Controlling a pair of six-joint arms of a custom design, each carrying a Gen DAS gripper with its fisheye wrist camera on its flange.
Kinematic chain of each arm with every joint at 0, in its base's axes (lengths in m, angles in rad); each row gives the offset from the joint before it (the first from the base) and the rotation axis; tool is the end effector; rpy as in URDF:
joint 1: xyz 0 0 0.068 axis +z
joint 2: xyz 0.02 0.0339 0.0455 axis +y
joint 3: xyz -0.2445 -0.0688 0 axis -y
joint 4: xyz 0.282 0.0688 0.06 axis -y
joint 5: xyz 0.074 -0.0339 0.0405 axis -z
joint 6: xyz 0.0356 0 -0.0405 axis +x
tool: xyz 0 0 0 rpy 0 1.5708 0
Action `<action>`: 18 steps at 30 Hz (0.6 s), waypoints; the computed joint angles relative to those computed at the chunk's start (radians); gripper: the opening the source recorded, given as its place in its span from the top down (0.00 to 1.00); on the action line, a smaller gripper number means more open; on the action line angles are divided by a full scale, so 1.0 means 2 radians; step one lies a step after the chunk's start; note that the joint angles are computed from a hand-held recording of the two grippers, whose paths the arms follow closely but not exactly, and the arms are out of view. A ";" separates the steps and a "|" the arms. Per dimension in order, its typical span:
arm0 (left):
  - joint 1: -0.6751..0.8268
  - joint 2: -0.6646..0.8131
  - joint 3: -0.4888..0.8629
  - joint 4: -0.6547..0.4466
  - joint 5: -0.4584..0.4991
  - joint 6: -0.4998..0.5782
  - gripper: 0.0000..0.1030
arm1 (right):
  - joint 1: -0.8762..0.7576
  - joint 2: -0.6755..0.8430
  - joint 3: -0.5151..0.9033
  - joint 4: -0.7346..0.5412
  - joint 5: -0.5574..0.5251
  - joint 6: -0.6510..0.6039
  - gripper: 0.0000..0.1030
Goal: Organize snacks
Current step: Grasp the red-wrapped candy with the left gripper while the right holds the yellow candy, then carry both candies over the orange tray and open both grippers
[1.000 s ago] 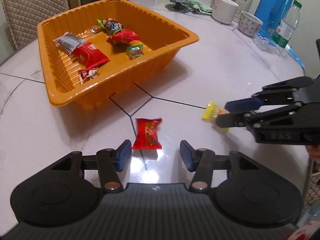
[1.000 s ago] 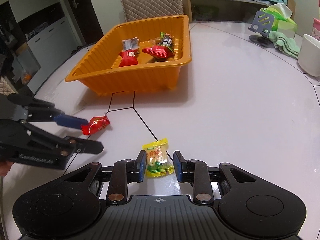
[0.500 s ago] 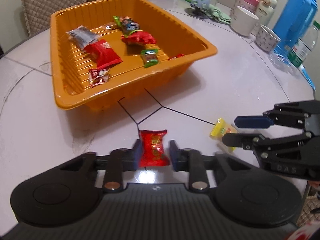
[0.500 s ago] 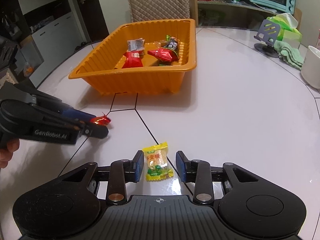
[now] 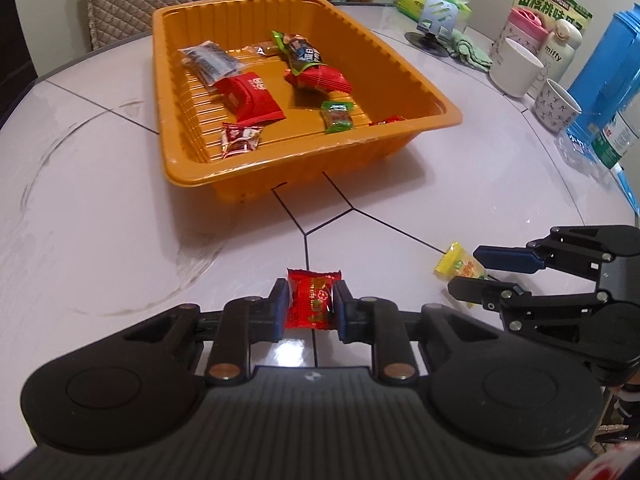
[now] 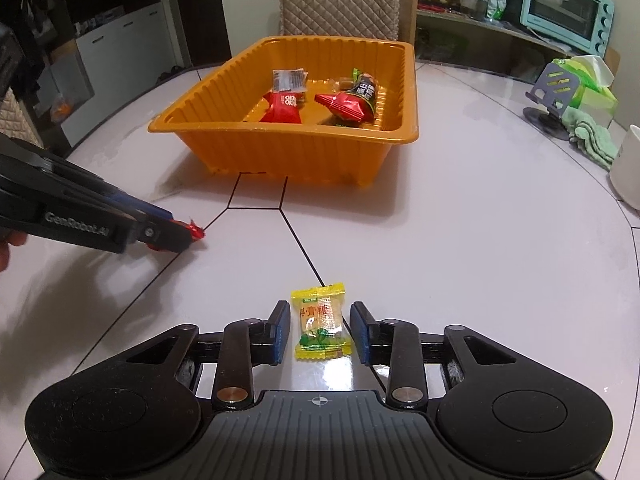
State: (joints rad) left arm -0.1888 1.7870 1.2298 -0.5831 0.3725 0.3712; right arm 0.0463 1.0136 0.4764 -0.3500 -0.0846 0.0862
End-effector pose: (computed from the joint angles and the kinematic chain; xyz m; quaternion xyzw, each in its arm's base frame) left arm 0.3789 -0.0856 0.1567 0.3033 0.9117 -0.1610 0.2255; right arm 0.2324 0.0138 0.1434 0.0046 0.9414 0.0619 0.3315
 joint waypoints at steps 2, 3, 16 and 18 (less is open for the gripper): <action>0.003 -0.005 -0.003 -0.001 0.001 0.000 0.80 | 0.002 0.002 0.001 -0.001 0.004 -0.001 0.75; 0.004 -0.007 -0.004 -0.002 0.002 0.000 0.80 | 0.002 0.002 0.001 -0.001 0.004 -0.002 0.76; 0.023 -0.048 -0.022 -0.009 0.020 -0.008 0.83 | -0.014 -0.024 0.017 -0.030 -0.028 0.000 0.79; 0.026 -0.055 -0.022 -0.010 0.024 -0.009 0.83 | -0.019 -0.031 0.022 -0.036 -0.039 0.003 0.79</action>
State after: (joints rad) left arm -0.1365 1.6771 1.1862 -0.6031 0.4211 0.3526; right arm 0.0079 0.9518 0.5208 -0.4230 -0.1620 0.0917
